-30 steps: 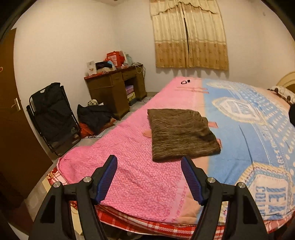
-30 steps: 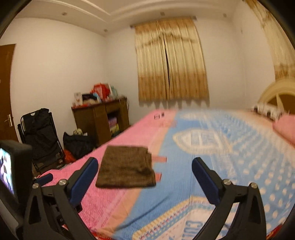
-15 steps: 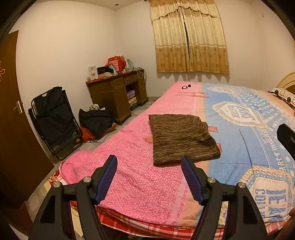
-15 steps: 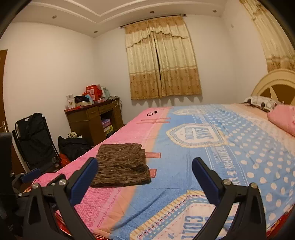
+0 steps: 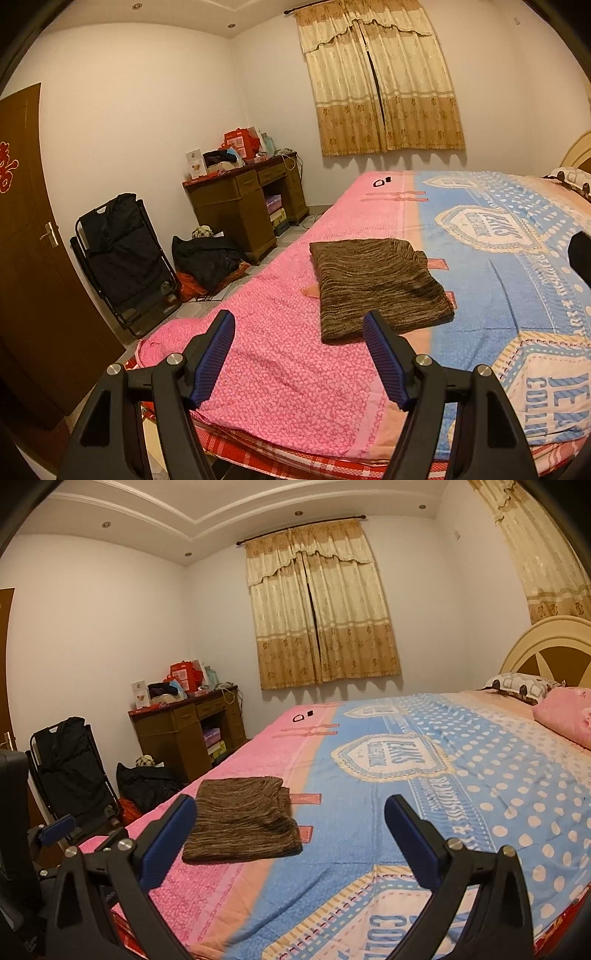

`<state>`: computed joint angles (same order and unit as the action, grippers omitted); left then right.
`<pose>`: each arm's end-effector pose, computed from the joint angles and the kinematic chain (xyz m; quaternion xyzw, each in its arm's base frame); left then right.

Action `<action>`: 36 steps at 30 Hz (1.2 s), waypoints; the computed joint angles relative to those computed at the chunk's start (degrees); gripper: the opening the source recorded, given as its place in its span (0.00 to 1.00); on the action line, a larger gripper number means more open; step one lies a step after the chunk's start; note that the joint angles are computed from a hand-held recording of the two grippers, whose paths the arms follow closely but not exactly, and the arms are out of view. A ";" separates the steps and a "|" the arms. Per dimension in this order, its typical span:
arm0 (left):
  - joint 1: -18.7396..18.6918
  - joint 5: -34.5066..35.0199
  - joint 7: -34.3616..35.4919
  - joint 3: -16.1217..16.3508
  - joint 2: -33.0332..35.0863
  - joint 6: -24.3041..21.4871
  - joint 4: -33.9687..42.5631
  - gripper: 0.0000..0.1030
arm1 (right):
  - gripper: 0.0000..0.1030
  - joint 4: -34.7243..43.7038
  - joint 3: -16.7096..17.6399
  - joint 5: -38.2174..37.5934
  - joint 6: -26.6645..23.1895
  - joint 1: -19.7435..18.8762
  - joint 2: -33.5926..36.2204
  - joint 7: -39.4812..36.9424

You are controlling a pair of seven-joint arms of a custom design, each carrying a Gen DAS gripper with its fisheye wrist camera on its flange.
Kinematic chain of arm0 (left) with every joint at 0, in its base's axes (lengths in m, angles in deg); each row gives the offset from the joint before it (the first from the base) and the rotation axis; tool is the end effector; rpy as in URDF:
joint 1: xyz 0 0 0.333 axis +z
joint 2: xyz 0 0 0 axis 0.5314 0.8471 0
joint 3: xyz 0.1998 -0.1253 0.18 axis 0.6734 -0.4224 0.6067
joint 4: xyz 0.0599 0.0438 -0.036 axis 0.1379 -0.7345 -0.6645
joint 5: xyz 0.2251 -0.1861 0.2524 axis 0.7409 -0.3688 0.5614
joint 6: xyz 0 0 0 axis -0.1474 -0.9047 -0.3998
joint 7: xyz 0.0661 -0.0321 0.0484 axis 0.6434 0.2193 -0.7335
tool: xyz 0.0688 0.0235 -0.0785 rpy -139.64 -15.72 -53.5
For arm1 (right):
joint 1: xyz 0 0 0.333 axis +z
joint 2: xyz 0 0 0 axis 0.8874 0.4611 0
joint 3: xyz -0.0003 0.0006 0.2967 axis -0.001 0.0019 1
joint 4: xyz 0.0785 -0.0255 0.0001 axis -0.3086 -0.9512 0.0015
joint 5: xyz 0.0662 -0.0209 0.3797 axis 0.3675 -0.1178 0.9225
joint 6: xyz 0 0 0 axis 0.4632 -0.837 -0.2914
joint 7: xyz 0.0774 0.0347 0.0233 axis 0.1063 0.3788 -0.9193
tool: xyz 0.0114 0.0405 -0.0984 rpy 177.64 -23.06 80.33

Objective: Fold small clothes

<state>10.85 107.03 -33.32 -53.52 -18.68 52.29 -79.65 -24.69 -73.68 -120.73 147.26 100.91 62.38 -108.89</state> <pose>0.6859 -0.2336 0.3542 -0.6641 0.5245 -0.2315 0.4798 0.6880 0.4074 0.3433 -0.5864 0.5311 -0.3297 0.5150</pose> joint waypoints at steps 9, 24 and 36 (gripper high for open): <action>0.53 -2.56 2.45 -0.26 0.71 0.25 0.72 0.70 | 1.00 0.24 -2.43 -6.19 0.20 1.31 -0.24 7.79; 1.30 -6.62 4.98 0.10 1.53 2.49 1.55 0.71 | 1.00 3.83 1.96 4.91 -0.25 -1.06 2.34 -7.66; 2.49 -6.53 4.03 0.67 1.57 7.96 0.72 0.71 | 1.00 4.12 1.71 8.83 -0.10 -1.13 3.17 -10.86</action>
<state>13.35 100.50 -29.29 -52.85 -17.12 60.25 -78.93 -20.57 -71.98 -111.90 147.17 99.78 65.55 -119.75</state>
